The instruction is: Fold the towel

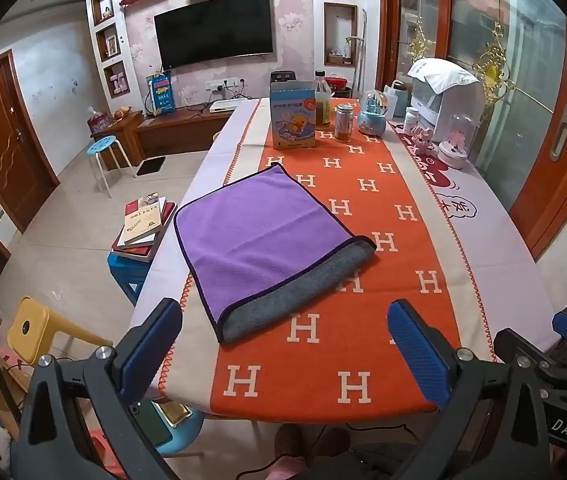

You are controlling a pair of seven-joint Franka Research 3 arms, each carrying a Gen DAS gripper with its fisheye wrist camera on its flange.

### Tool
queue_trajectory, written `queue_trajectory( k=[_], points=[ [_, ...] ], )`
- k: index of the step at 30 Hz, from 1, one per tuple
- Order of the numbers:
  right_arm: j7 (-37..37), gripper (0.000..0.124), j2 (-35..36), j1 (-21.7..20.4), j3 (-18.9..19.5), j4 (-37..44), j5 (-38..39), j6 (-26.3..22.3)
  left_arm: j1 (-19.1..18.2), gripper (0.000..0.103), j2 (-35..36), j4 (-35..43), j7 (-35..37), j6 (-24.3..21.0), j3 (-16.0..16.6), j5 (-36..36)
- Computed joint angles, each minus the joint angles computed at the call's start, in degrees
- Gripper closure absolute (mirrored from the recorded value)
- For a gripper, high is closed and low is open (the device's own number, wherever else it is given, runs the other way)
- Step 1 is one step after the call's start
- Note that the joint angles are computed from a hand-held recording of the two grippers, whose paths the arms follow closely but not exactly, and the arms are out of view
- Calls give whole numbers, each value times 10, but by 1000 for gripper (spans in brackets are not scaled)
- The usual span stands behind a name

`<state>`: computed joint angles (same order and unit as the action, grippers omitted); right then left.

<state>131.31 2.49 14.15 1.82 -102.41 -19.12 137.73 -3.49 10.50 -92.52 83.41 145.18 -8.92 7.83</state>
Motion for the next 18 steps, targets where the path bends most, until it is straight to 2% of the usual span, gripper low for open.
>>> queue_trajectory(
  k=[18],
  points=[
    [-4,24,10,4,-3,13,1,-4,-2,1,9,12,-5,-8,-1,3]
  ],
)
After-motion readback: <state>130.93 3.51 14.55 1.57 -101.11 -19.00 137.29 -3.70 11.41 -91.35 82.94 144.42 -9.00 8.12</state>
